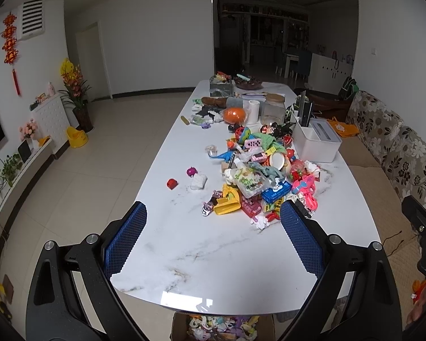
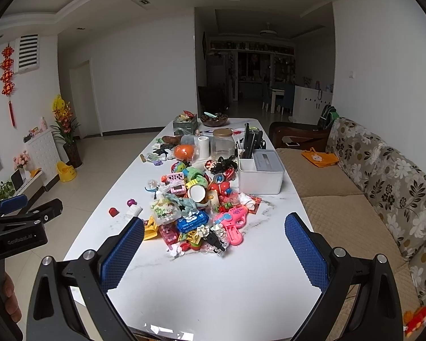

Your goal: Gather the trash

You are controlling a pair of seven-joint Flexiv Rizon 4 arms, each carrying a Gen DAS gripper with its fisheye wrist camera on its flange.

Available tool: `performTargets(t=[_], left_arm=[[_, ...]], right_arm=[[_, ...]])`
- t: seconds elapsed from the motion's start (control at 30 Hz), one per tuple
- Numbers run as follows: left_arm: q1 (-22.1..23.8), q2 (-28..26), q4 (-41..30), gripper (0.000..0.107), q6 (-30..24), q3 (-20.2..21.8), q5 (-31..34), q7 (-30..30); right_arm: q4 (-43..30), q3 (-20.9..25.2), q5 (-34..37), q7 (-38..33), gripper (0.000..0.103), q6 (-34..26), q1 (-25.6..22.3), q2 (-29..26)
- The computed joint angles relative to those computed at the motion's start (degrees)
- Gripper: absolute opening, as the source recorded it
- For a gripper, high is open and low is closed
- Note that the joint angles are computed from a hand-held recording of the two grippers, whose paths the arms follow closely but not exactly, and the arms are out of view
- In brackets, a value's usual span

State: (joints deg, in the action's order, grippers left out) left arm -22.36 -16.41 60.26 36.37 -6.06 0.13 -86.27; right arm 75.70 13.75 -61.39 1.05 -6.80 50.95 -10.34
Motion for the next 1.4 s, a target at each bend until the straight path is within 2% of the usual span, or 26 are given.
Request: performTargets(t=[0.27,0.47,0.57,0.7,0.73,0.8,0.9,0.97,1.03,1.1,1.2,1.23,1.3,1.33,1.4], left_arm=[[-1.20,-1.26,-0.84,0.092,-4.27,0.55,2.13,-2.21],[-1.47,-1.41,1.29,0.093,-8.72,1.51,4.66,-4.76],[-0.99,-0.95,4.58,0.093,-10.86,1.73,4.64,-5.85],[0.78,1.88,12.51,0.093,-11.03,1.95,2.73,-6.73],[1.20,2.69,14.49,0.093,-11.27,2.11,2.68,-7.16],[2.07,4.62,18.49,0.093,-12.47,2.47,2.53,-8.41],[3.46,7.16,23.09,0.093,-15.01,2.90,2.76,-11.50],[4.68,8.65,25.80,0.093,-17.00,3.18,2.44,-13.64],[5.72,10.00,28.01,0.093,-17.84,3.26,2.66,-15.58],[6.75,11.10,29.74,0.092,-18.98,3.34,3.08,-17.28],[7.97,11.86,31.04,0.092,-19.49,3.01,2.80,-18.23],[8.26,11.94,31.25,0.092,-19.30,2.87,2.62,-18.28],[8.50,11.64,31.15,0.092,-18.82,2.35,2.13,-18.30],[8.53,10.96,30.69,0.092,-18.42,2.01,1.87,-18.15],[8.47,9.96,29.38,0.092,-18.07,1.49,1.56,-16.79]], right_arm=[[0.80,0.13,3.89,-0.13,0.098,1.14,-1.63,0.24],[3.95,0.00,9.59,-1.31,0.098,7.08,-5.36,0.65],[7.23,-0.54,12.77,-3.40,0.098,15.20,-9.07,0.85],[11.41,-2.83,15.60,-5.22,0.098,32.55,-15.82,-0.08],[11.29,-3.77,17.78,-6.57,0.097,37.70,-18.00,-1.45],[8.96,-5.50,22.42,-8.70,0.097,44.38,-21.08,-5.02],[3.99,-7.21,28.86,-12.19,0.096,49.96,-23.69,-10.66],[-0.22,-7.80,32.27,-15.64,0.091,51.23,-24.10,-14.38],[-5.23,-8.94,32.55,-20.18,0.085,48.90,-22.98,-17.81],[-12.61,-10.67,34.83,-23.98,0.082,42.37,-21.71,-22.09],[-19.38,-9.55,40.94,-26.43,0.082,36.56,-23.29,-26.26],[-20.23,-9.15,42.75,-27.66,0.079,36.13,-23.84,-26.91],[-19.60,-9.34,44.58,-29.12,0.067,37.05,-24.20,-27.00],[-18.05,-8.89,46.39,-29.01,0.051,39.40,-24.85,-26.19],[-14.22,-8.67,48.38,-27.93,0.051,43.95,-25.39,-23.74]])
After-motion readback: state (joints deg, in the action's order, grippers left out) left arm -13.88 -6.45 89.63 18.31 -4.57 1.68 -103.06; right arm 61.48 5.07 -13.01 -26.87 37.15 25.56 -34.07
